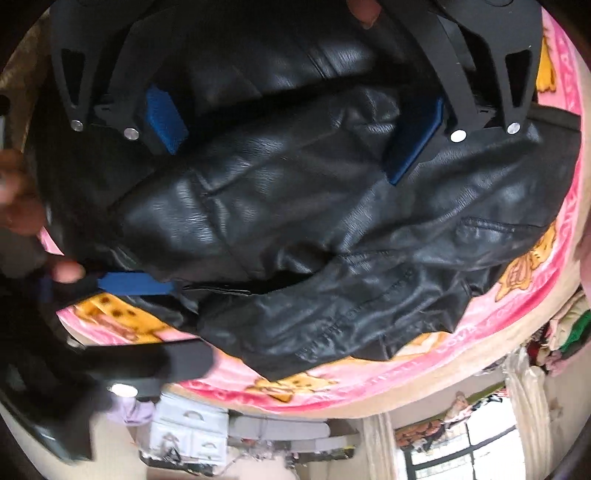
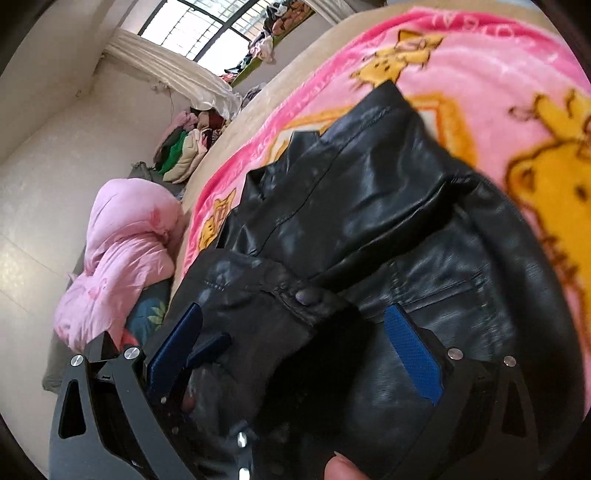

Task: Fold large clothes
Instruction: 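Lay the sleeve flat on the jacket body and open the left tool, then grasp the jacket's other side edge with the right tool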

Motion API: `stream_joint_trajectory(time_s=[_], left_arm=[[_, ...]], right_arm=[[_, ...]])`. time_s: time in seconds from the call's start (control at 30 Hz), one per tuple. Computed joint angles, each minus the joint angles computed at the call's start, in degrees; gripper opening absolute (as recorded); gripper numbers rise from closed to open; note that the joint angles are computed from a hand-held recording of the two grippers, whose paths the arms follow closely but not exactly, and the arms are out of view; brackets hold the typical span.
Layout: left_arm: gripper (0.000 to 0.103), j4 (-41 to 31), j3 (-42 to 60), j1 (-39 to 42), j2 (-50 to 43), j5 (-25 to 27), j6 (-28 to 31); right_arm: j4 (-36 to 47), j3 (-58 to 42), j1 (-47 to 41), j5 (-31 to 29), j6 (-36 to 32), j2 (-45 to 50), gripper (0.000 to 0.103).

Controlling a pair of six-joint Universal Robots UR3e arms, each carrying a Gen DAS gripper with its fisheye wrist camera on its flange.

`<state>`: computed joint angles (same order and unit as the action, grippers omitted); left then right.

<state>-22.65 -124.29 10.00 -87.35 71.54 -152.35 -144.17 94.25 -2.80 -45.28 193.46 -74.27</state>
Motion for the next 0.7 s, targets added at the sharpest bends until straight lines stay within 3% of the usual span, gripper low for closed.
stream_joint_trajectory(time_s=[0.07,0.23,0.4,0.53,0.6,0.67,0.7], left_arm=[[0.093,-2.91,-1.37,1.55,2.46,-1.48,1.8],[0.094,-14.02,-3.44,9.76,9.54,-9.46,6.37],[0.094,-28.53,-0.32,19.8,14.56,-19.61,10.84],[0.094,-30.89,0.73,22.98,15.81,-21.21,11.65],[0.094,-31.97,1.27,23.67,15.99,-21.63,11.9],[0.094,-32.96,1.37,24.18,16.25,-22.29,12.09],[0.094,-33.1,1.72,24.27,15.96,-22.52,12.02]], right_arm=[[0.02,-0.42,0.35,0.3,0.06,1.08,0.086],[0.08,-0.53,1.43,-0.93,1.64,2.46,0.079],[1.47,-0.45,2.62,-1.7,1.99,2.23,0.079],[0.94,-0.43,3.32,0.5,2.8,2.78,0.079],[-1.11,-0.28,3.61,2.44,3.98,3.61,0.07],[-2.23,-0.71,3.83,4.46,4.36,4.35,0.045],[-2.85,-1.01,4.11,4.53,4.35,4.43,0.043]])
